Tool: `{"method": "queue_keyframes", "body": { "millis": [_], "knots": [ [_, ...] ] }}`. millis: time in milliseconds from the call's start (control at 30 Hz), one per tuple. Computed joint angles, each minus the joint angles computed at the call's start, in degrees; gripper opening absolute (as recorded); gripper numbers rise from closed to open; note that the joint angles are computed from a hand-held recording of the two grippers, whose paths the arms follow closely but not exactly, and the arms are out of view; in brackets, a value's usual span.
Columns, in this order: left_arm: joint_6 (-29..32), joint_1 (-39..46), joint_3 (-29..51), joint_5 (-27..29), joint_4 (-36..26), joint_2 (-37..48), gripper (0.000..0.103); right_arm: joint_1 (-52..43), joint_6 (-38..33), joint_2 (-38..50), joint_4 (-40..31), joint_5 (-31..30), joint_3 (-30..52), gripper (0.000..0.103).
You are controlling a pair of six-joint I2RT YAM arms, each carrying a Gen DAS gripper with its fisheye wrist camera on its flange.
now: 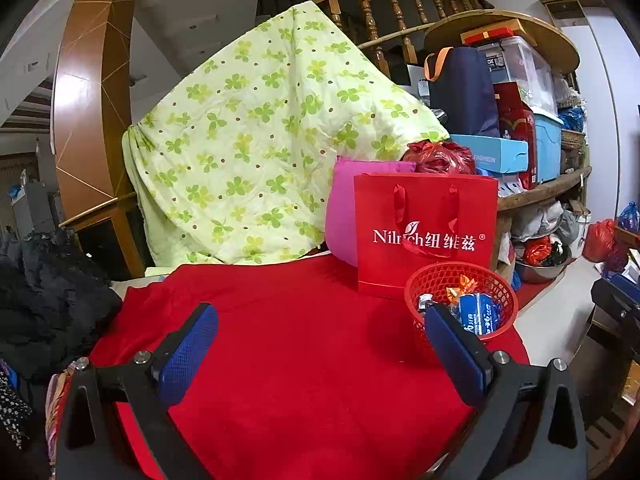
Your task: Collect trash
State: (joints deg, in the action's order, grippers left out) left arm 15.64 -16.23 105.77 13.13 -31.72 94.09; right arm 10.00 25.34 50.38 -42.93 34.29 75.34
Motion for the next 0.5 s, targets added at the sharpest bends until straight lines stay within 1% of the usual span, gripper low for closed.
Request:
{"method": "queue_keyframes", "body": {
  "millis": [100, 300, 500],
  "knots": [
    [-0.4, 0.0, -0.1, -0.2, -0.5, -0.5, 0.102, 1.4, 0.1, -0.2, -1.7, 1.5, 0.8, 0.073],
    [0.2, -0.7, -1.0, -2.4, -0.7, -1.1, 0.102, 0.9, -0.5, 1.7, -5.3, 0.2, 2.8, 0.076],
    [0.9, -0.8, -1.7, -2.7, -1.0, -1.6, 0.102, 0.9, -1.2, 2.6, -5.1, -0.3, 2.7, 0.076]
  ]
}}
